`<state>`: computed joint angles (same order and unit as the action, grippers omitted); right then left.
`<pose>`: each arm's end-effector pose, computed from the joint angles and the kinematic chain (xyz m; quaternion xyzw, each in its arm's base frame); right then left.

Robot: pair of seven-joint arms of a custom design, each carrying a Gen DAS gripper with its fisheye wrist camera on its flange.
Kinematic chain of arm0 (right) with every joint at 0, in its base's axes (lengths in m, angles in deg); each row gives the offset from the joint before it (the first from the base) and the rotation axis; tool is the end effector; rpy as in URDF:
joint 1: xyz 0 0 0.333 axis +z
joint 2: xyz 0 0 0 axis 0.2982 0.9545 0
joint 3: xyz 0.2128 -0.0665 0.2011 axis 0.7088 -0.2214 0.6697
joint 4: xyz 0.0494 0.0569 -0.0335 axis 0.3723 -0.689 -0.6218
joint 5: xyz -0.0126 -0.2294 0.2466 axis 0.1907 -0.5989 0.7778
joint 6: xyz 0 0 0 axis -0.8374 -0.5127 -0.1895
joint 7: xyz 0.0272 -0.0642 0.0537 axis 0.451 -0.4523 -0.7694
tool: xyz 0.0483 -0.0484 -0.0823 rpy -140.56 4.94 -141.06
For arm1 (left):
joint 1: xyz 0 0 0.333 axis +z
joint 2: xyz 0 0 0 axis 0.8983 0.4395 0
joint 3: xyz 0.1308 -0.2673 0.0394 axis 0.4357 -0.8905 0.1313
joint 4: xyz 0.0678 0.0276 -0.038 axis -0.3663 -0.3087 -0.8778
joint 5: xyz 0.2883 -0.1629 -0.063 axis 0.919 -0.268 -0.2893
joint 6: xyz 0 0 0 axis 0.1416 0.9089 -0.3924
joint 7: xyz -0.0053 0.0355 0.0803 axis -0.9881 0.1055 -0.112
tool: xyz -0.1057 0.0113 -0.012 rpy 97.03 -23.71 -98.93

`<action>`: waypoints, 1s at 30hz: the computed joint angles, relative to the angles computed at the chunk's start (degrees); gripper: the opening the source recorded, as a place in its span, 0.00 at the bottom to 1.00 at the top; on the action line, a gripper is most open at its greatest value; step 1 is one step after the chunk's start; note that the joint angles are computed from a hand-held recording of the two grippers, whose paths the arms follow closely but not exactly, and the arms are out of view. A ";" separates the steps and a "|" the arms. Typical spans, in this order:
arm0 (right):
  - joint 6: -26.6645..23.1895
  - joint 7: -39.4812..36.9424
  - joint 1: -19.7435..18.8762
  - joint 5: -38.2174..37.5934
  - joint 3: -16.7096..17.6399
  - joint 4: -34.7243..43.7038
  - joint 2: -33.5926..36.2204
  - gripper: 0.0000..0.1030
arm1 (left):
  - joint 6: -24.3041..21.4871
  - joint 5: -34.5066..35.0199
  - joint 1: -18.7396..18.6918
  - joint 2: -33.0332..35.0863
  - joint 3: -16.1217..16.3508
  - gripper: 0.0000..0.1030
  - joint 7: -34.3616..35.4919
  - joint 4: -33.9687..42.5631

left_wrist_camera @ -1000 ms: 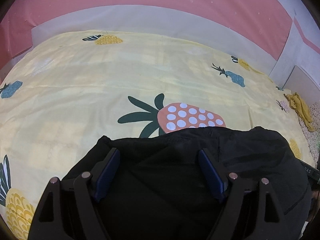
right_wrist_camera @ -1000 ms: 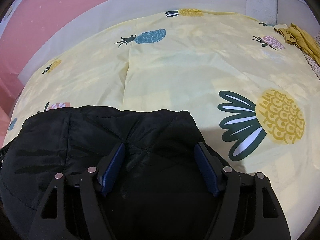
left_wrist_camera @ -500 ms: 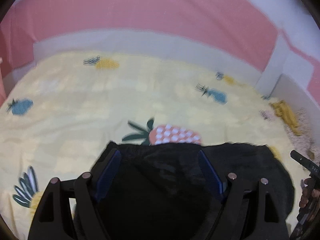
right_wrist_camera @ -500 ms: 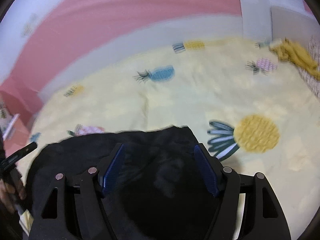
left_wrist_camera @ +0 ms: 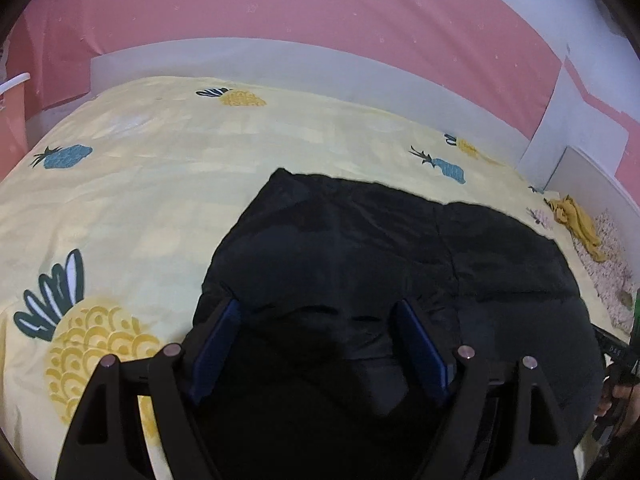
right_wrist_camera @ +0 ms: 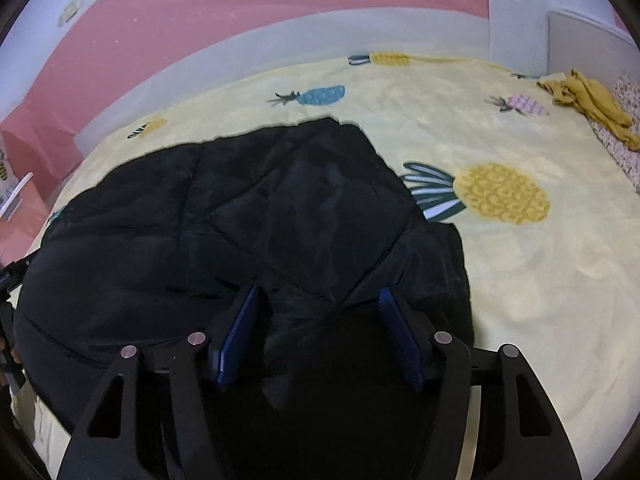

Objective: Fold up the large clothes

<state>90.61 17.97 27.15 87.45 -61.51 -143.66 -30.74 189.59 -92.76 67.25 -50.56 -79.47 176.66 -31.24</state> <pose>0.6216 0.0546 0.4708 -0.6064 0.7022 -0.2123 0.3068 0.6854 -0.1107 0.4797 -0.6316 0.6497 -0.3815 0.1829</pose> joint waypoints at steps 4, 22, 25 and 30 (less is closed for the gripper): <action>-1.14 1.56 0.85 -1.57 -1.32 0.58 0.05 0.60 | -0.02 0.31 -0.43 -1.22 0.76 0.80 -1.69 -1.32; 0.04 8.58 1.88 -8.44 -4.54 -0.30 0.00 0.60 | -2.95 -7.65 3.72 -0.62 -1.60 0.87 1.46 -0.90; -0.69 12.12 3.02 -11.43 -5.99 -0.84 -2.29 0.60 | -2.51 -4.75 1.47 -3.43 1.57 0.85 -1.44 -2.43; 2.30 8.89 0.19 -9.28 -2.03 1.43 -3.49 0.60 | -1.28 -1.88 0.29 -3.89 2.08 0.85 -2.02 1.56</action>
